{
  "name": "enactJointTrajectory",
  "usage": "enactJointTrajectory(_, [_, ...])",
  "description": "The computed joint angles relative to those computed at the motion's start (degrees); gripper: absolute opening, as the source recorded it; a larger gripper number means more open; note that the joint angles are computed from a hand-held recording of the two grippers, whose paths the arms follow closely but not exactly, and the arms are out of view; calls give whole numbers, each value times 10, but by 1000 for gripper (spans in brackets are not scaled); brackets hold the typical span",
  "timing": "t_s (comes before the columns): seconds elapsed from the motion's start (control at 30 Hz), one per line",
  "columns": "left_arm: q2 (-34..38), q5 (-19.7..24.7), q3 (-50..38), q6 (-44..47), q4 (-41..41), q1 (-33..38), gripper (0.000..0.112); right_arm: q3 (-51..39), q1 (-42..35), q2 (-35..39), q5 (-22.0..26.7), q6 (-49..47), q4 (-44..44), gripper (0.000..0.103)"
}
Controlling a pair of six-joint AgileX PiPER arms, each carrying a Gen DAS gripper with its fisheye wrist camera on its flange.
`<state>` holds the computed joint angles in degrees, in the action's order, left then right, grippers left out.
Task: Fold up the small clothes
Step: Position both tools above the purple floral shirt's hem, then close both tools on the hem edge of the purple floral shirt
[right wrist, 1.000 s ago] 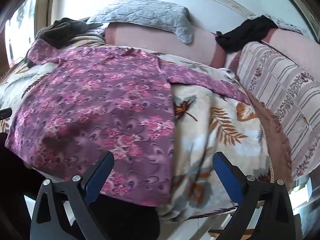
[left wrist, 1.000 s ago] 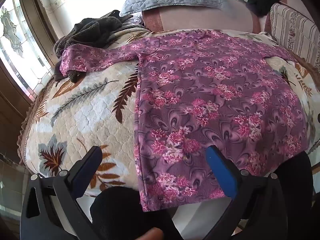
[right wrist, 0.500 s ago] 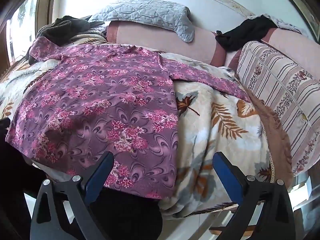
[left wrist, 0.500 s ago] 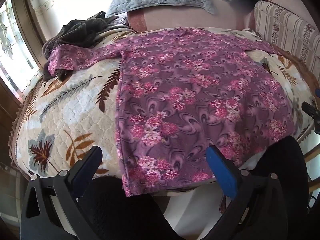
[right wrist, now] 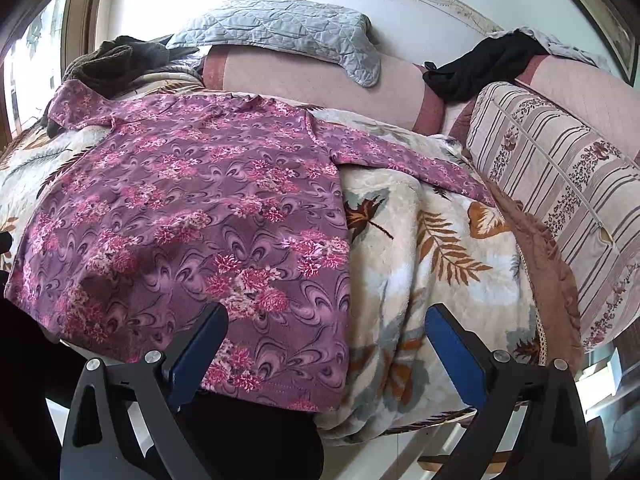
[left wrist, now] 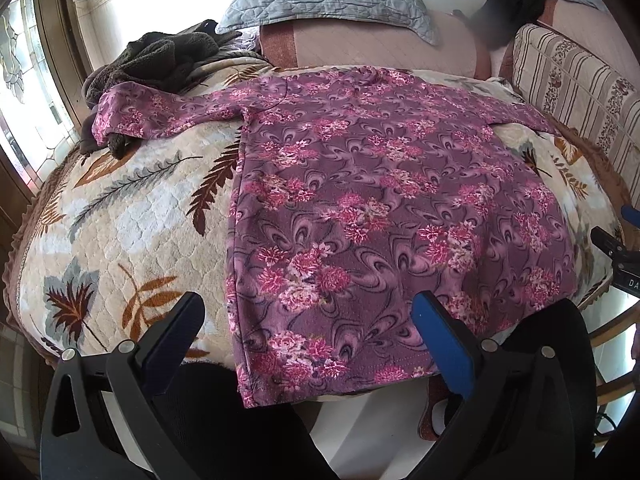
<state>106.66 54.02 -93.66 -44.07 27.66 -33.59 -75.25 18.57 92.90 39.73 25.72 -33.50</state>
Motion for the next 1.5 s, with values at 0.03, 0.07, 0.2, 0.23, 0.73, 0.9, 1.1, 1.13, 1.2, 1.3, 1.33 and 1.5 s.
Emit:
enactJointTrajectory(0.03, [0, -1, 0, -1, 0, 0, 103, -4, 0, 2, 3, -3, 3, 100])
enactJointTrajectory(0.07, [0, 0, -2, 3, -4, 2, 103, -8, -1, 4, 6, -8, 9, 100])
enactJointTrajectory(0.2, [5, 2, -9, 6, -9, 1, 103, -7, -2, 7, 6, -19, 22, 100])
enactJointTrajectory(0.23, [5, 3, -10, 6, -9, 0, 103, -4, -1, 6, 5, -16, 17, 100])
enactJointTrajectory(0.73, [17, 17, -15, 0, -6, 0, 103, 4, -11, 1, -6, -21, 30, 99])
enactJointTrajectory(0.9, [18, 18, -13, 0, -3, 0, 103, 6, -20, -1, -15, -48, 65, 98])
enactJointTrajectory(1.1, [18, 17, -13, 1, -3, 0, 103, 7, -21, -3, -17, -46, 67, 98])
enactJointTrajectory(1.13, [18, 19, -14, 2, -4, 0, 103, 7, -22, -3, -18, -47, 69, 98])
enactJointTrajectory(1.2, [19, 19, -13, 5, -5, 2, 103, 6, -28, -1, -22, -55, 79, 98])
enactJointTrajectory(1.3, [17, 12, -8, 6, -11, 13, 103, -5, -46, 9, -23, -71, 106, 96])
enactJointTrajectory(1.33, [17, 11, -7, 8, -19, 22, 103, -12, -54, 15, -20, -75, 116, 94])
enactJointTrajectory(1.5, [22, 21, -13, 11, -47, 67, 103, -29, -97, 42, -15, -110, 183, 89])
